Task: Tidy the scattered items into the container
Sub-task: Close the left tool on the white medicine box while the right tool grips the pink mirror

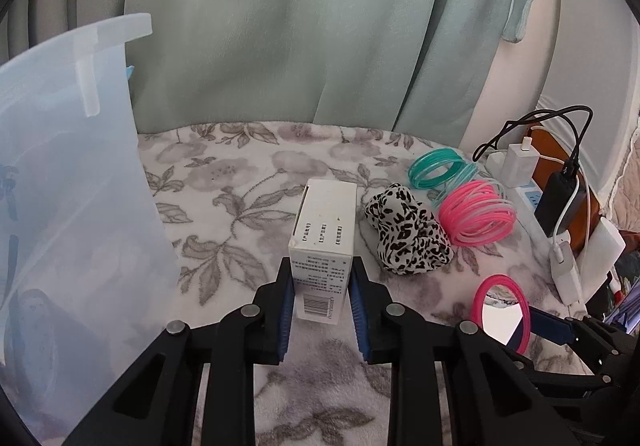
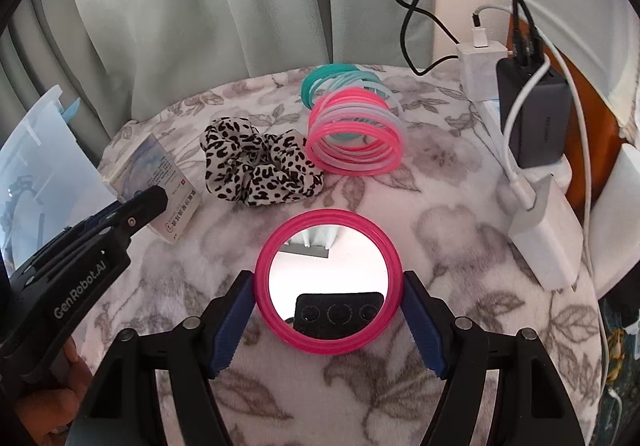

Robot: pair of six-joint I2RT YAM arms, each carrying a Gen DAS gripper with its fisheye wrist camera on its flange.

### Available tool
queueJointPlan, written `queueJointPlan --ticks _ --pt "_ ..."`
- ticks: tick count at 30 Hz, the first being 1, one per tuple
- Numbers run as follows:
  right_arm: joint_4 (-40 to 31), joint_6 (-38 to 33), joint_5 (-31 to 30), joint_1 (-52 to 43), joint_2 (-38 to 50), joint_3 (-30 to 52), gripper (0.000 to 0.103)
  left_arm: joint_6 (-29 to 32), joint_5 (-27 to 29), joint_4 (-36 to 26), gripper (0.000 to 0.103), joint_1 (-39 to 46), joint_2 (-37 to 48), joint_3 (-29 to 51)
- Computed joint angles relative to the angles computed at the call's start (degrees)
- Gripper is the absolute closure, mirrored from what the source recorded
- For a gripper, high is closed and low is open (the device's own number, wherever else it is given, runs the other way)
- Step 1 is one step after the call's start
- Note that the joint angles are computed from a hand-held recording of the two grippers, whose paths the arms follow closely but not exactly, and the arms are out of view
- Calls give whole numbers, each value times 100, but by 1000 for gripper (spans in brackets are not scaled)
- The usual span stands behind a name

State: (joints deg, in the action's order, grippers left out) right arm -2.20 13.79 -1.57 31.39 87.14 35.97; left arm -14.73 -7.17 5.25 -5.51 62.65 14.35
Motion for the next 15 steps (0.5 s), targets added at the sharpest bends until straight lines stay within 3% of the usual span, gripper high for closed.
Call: queueJointPlan --ticks 6,15 --pt "-674 251 -16 -43 -1468 -465 28 -337 -331 -1721 76 -544 -1724 187" --pt "-2283 614 202 179 -3827 -414 28 -1047 -1788 -4447 76 -2288 -3845 1341"
